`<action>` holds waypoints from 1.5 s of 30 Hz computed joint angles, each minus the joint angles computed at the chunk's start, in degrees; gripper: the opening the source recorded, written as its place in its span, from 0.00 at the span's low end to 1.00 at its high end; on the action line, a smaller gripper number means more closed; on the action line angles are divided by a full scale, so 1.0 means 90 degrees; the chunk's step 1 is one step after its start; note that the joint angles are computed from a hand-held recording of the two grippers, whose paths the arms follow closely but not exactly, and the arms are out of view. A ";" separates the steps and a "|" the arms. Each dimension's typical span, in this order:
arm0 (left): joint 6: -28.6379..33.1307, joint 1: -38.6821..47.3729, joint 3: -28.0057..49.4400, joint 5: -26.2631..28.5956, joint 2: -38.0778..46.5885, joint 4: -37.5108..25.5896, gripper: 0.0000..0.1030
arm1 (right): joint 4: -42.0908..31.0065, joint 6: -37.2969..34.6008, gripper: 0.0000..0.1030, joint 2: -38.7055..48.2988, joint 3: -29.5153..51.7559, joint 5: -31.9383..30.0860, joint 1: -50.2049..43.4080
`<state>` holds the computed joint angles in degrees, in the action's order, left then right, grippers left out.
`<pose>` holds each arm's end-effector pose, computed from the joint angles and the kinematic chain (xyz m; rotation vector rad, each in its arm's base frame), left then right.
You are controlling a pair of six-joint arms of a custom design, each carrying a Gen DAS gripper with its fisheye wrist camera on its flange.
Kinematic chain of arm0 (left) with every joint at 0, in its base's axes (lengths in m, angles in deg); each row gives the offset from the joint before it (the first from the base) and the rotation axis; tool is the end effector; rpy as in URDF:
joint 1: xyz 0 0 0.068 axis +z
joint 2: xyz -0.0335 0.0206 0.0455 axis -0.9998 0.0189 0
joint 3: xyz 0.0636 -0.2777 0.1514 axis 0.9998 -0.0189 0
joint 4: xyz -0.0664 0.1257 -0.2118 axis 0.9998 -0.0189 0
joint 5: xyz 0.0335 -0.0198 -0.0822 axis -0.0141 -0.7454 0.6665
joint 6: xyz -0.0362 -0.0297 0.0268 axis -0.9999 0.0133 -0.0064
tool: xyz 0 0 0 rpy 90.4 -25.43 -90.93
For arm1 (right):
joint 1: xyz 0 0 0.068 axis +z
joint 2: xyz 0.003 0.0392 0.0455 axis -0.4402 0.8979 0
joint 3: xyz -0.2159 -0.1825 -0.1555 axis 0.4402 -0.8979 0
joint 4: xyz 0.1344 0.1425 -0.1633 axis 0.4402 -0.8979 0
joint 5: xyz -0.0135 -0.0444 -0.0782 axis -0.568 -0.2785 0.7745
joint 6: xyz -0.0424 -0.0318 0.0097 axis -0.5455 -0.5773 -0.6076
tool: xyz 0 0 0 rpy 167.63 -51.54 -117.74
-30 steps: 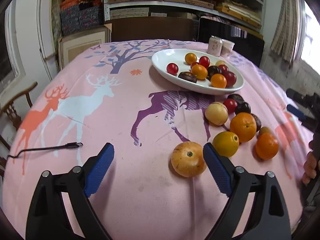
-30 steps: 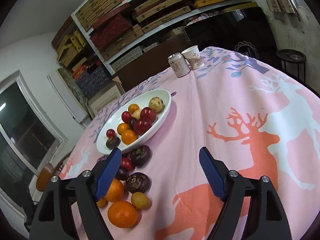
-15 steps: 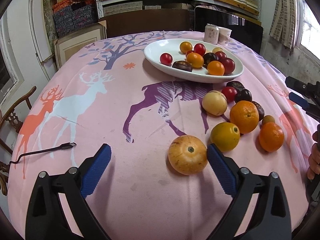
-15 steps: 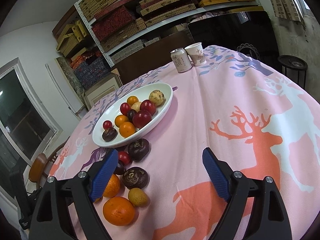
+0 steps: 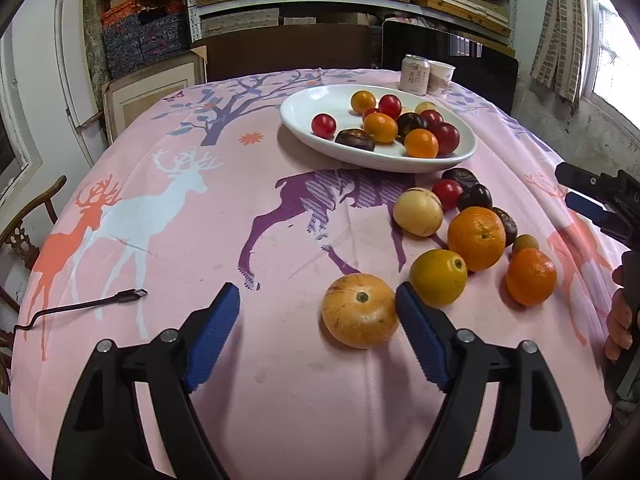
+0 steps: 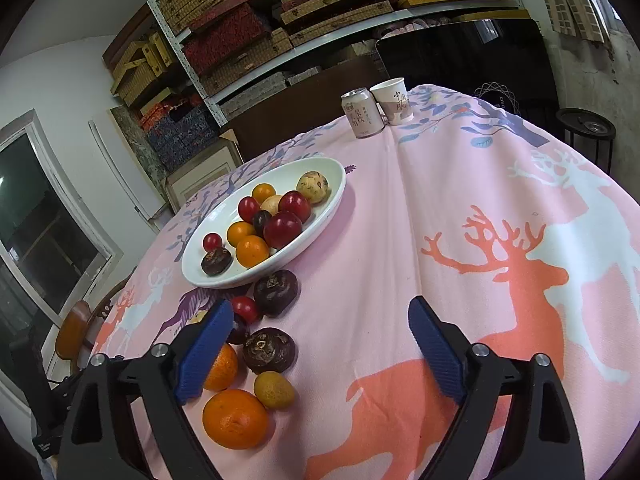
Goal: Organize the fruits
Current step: 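Reach the open left tool around the large pale orange fruit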
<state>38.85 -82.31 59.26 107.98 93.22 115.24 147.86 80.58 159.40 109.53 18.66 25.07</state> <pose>0.2398 0.0164 0.0526 0.4690 2.3520 -0.1608 0.1983 0.2140 0.0400 0.4275 2.1450 0.3799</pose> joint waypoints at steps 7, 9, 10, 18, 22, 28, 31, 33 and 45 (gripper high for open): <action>0.0136 0.0020 0.0002 0.0282 -0.0033 -0.0129 0.60 | -0.0078 0.0034 0.89 0.0000 0.0025 -0.0033 -0.0019; 0.0183 0.0024 -0.0013 0.0368 -0.0039 -0.0159 0.54 | -0.0084 0.0045 0.89 0.0005 0.0028 -0.0056 -0.0031; 0.0225 0.0035 -0.0005 0.0440 -0.0044 -0.0219 0.53 | -0.0081 0.0045 0.89 0.0007 0.0026 -0.0057 -0.0032; 0.0407 0.0201 0.0021 0.0816 -0.0060 -0.0466 0.38 | -0.0075 0.0043 0.89 0.0006 0.0025 -0.0060 -0.0036; 0.0547 0.0197 0.0076 0.0931 -0.0081 -0.0691 0.37 | -0.0057 0.0031 0.89 0.0012 0.0022 -0.0065 -0.0038; 0.0671 0.0006 0.0103 0.0764 -0.0058 -0.0820 0.42 | -0.0076 0.0044 0.89 0.0006 0.0028 -0.0052 -0.0031; 0.0630 0.0103 0.0186 0.0909 -0.0070 -0.0970 0.40 | -0.0057 0.0032 0.89 0.0011 0.0026 -0.0053 -0.0033; 0.0634 0.0119 0.0218 0.0943 -0.0081 -0.1038 0.39 | -0.0057 0.0032 0.89 0.0011 0.0026 -0.0053 -0.0033; 0.0581 0.0201 0.0273 0.1010 -0.0067 -0.1068 0.39 | -0.2534 0.0344 0.89 -0.0478 0.0754 0.0426 0.1137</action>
